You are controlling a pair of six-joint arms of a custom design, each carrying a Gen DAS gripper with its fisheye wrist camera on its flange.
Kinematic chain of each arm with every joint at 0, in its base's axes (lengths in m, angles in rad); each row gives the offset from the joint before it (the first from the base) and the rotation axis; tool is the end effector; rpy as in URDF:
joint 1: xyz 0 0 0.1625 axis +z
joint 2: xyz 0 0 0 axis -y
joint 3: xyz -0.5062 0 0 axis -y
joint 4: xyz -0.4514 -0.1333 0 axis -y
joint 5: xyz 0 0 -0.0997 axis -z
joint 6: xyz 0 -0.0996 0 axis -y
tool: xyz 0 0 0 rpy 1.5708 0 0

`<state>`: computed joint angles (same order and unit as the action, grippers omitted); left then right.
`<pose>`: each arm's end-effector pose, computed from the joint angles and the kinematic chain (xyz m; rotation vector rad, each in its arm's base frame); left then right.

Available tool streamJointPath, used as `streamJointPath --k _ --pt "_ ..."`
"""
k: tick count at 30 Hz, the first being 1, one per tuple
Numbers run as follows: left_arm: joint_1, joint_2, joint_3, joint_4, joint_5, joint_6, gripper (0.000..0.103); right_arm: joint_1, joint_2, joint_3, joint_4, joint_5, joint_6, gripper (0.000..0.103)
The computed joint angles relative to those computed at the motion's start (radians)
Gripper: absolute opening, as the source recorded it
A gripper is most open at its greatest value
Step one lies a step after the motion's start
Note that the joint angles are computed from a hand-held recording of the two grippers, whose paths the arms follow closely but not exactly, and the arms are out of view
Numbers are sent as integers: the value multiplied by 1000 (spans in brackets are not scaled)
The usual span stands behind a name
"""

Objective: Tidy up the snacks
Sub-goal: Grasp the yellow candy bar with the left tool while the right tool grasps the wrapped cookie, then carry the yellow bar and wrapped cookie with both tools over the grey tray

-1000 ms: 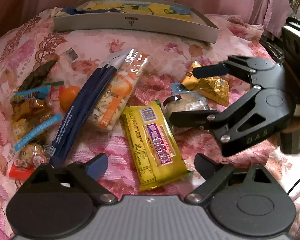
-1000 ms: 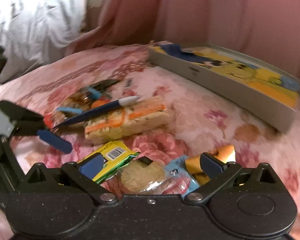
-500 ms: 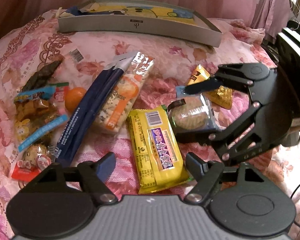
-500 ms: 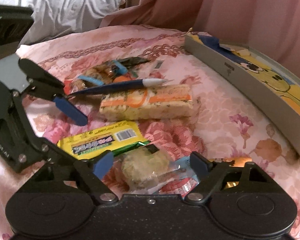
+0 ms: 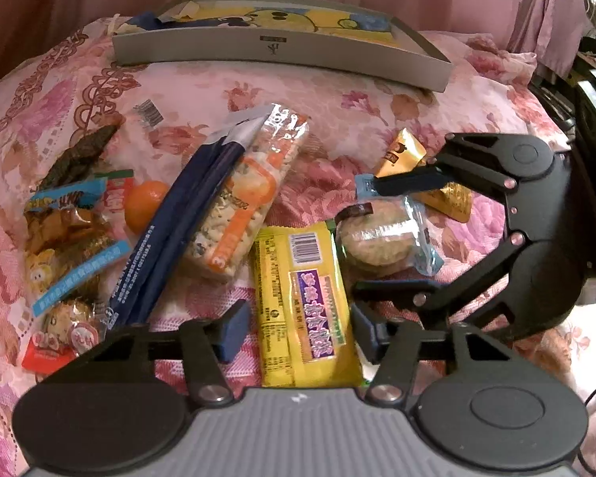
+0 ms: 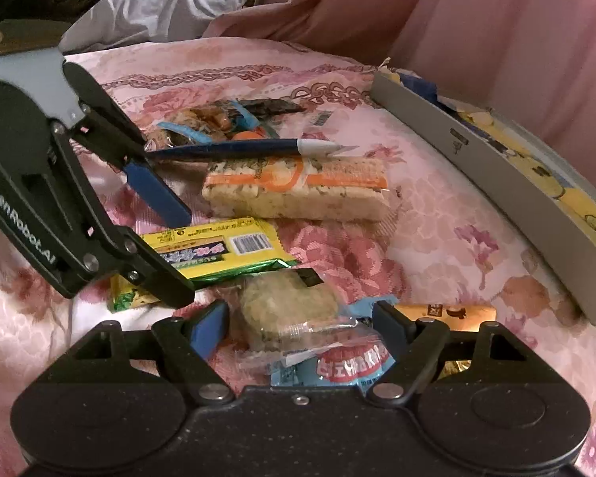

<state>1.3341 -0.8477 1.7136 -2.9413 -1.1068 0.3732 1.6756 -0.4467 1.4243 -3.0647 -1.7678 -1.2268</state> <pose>-0.0048 -0.7784 0.1684 0.6250 2.5091 -0.6222 0.2015 -0.8273 -0.0288 1.5928 -2.1405 0.4561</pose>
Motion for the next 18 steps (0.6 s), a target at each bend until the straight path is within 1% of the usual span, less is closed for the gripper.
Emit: streamJointPath --k 3,7,11,18 --pt "1 -2 0 5 -4 -3 54 3 2 -17 30 -8 5 79" --pt "1 -9 -2 30 -6 -39 53 5 0 -7 12 -10 8 75" --pt "-1 -22 6 56 -4 -99 53 2 -3 28 -62 -5 32 68" --pt "0 -45 38 54 -11 -173 52 3 -6 102 -214 -14 109 67"
